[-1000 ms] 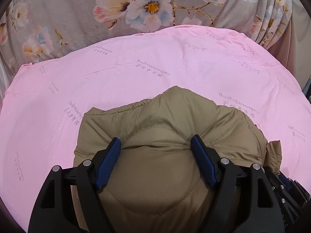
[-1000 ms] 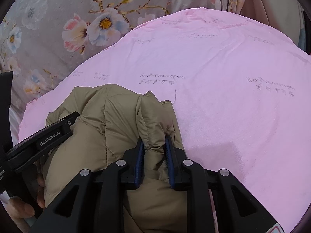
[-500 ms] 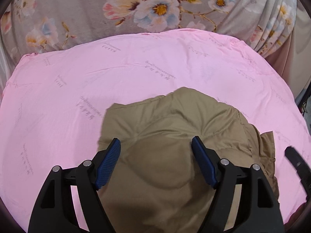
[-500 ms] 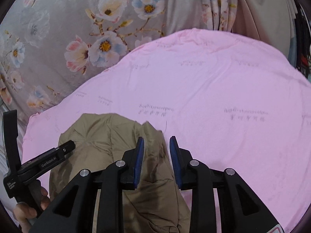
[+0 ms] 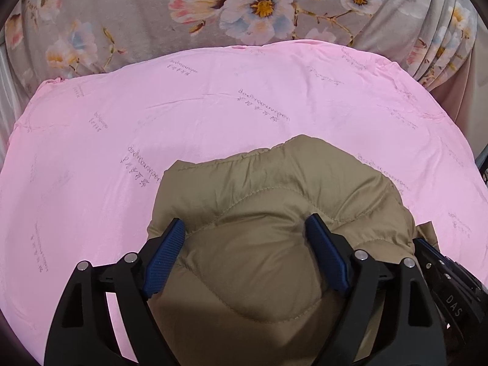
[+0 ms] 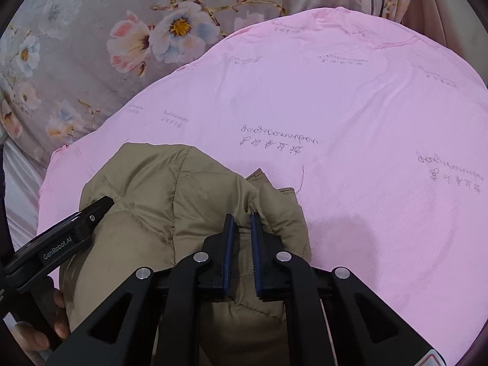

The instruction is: Fold large clothes

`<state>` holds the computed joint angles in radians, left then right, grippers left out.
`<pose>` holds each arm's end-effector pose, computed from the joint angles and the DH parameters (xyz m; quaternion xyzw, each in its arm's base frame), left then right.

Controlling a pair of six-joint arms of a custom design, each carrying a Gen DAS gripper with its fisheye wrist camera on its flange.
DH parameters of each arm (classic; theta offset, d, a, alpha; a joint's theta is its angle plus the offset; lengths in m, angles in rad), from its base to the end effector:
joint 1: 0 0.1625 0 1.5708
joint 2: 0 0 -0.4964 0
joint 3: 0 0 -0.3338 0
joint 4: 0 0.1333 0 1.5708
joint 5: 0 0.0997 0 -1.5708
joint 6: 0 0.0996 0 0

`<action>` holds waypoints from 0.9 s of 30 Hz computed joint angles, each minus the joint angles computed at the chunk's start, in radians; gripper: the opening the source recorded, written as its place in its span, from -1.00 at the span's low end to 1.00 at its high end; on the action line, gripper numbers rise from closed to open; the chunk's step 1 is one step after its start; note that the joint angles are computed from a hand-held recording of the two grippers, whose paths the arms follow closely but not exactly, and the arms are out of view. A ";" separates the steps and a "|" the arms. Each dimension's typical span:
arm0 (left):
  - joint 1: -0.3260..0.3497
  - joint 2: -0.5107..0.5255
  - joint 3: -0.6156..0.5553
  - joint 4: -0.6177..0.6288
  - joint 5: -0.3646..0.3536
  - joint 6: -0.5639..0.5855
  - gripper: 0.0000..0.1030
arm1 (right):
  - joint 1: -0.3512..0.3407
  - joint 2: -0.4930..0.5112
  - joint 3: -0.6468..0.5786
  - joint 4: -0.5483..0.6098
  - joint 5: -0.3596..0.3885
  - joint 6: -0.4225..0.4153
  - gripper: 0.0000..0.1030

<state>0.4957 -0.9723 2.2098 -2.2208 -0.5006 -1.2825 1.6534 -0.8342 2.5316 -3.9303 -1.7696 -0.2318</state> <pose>-0.2868 -0.4060 0.1621 0.0616 0.8342 -0.3559 0.4166 0.1487 -0.4191 0.1834 0.1155 -0.9345 0.3155 0.1177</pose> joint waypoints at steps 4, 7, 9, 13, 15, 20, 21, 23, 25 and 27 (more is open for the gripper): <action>0.003 0.012 0.006 -0.018 0.014 0.013 0.57 | -0.035 0.007 0.012 -0.015 0.060 0.014 -0.89; 0.004 0.015 0.018 -0.041 0.022 0.021 0.59 | -0.044 0.018 0.020 -0.038 0.079 0.020 -0.90; 0.003 0.019 0.023 -0.048 0.029 0.023 0.60 | -0.045 0.025 0.024 -0.057 0.082 0.024 -0.90; 0.008 0.021 0.030 -0.067 0.038 0.045 0.60 | -0.028 0.060 0.034 -0.133 0.046 0.040 -0.92; 0.015 0.020 0.034 -0.093 0.041 0.085 0.60 | -0.004 0.083 0.030 -0.169 0.005 0.051 -0.92; 0.046 0.011 0.040 -0.179 0.049 0.215 0.63 | 0.014 0.122 0.012 -0.203 -0.001 0.109 -0.92; 0.052 0.010 0.045 -0.202 0.051 0.234 0.63 | 0.017 0.126 0.005 -0.199 0.001 0.115 -0.92; 0.061 0.010 0.053 -0.239 0.058 0.252 0.64 | 0.016 0.126 -0.005 -0.188 0.010 0.120 -0.93; 0.067 0.012 0.056 -0.251 0.066 0.252 0.65 | 0.017 0.124 -0.018 -0.167 0.017 0.129 -0.94; 0.076 0.014 0.056 -0.271 0.069 0.263 0.66 | 0.024 0.123 -0.027 -0.154 0.009 0.130 -0.94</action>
<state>0.5716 -0.9587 2.2663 -2.4919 -0.4313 -1.0200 1.6772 -0.7109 2.5050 -4.0841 -1.7607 -0.1017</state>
